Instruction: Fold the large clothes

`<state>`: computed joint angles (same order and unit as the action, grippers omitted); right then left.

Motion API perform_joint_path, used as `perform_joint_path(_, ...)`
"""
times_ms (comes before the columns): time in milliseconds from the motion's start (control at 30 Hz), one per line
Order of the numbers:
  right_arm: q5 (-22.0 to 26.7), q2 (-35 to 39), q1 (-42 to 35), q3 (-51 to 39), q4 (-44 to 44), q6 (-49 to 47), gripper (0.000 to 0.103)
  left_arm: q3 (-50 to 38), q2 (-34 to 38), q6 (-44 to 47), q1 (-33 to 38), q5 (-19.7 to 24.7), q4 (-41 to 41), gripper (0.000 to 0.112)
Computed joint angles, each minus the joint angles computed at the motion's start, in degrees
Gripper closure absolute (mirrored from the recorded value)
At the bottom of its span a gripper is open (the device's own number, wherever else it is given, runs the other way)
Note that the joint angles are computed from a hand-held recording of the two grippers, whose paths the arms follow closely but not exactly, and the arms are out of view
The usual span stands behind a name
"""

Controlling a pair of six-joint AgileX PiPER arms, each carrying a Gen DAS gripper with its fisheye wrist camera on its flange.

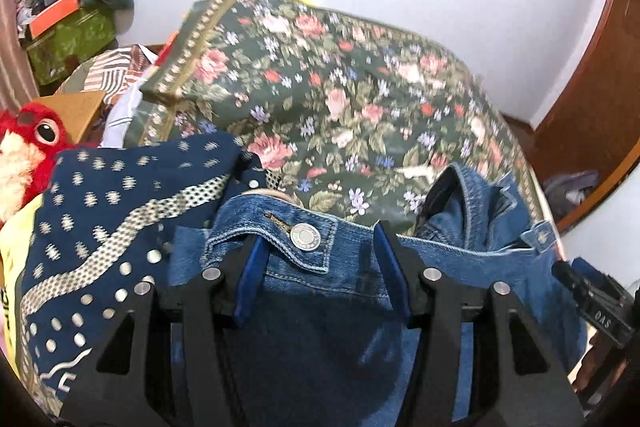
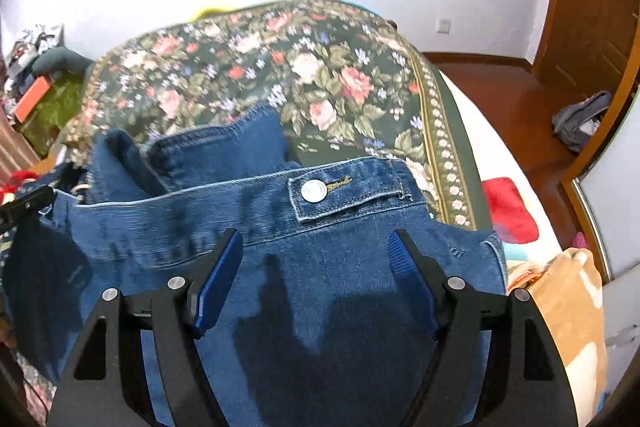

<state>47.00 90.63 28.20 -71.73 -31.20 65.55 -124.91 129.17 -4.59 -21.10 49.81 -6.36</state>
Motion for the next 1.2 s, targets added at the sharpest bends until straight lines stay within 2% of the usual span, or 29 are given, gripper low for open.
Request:
perform_joint_path(133,0.92,-2.39,2.83,0.32,0.77,-3.08,0.030,8.23,-6.65,2.75,-0.67,-2.58,-0.27,0.058)
perform_joint_path(233,2.04,-3.42,6.26,0.24,1.95,-5.14,0.030,15.50,-12.43,3.82,-2.40,-6.62,3.01,0.057)
perform_joint_path(367,3.16,-3.33,9.88,0.10,2.66,-6.09,0.030,24.45,-19.34,6.86,-3.97,-10.77,3.79,0.043)
perform_joint_path(500,4.41,-2.63,12.42,0.34,2.41,-6.49,0.030,30.88,-23.07,11.79,-4.33,-11.35,-0.03,0.042)
perform_joint_path(633,5.34,-1.57,12.87,1.01,4.20,-7.05,0.030,36.09,-24.18,11.99,-5.19,-13.02,0.07,0.041)
perform_joint_path(833,7.11,-1.20,12.95,2.80,6.08,-7.57,0.030,38.10,-20.64,11.21,-5.78,-11.16,-2.56,0.041)
perform_joint_path(933,7.79,-1.01,12.78,4.53,6.98,-9.01,0.029,39.87,-19.20,8.80,-6.49,-12.83,-0.69,0.041)
perform_joint_path(1000,7.40,-1.39,12.38,6.32,7.45,-9.49,0.026,41.32,-19.04,8.12,-6.72,-14.27,0.80,0.041)
perform_joint_path(1067,6.07,-2.67,12.23,8.51,6.79,-8.10,0.020,42.51,-19.15,8.36,-6.89,-15.39,1.91,0.041)
perform_joint_path(1200,4.84,-5.47,11.88,11.32,6.33,-7.05,0.019,44.93,-20.78,11.54,-6.74,-15.93,2.27,0.041)
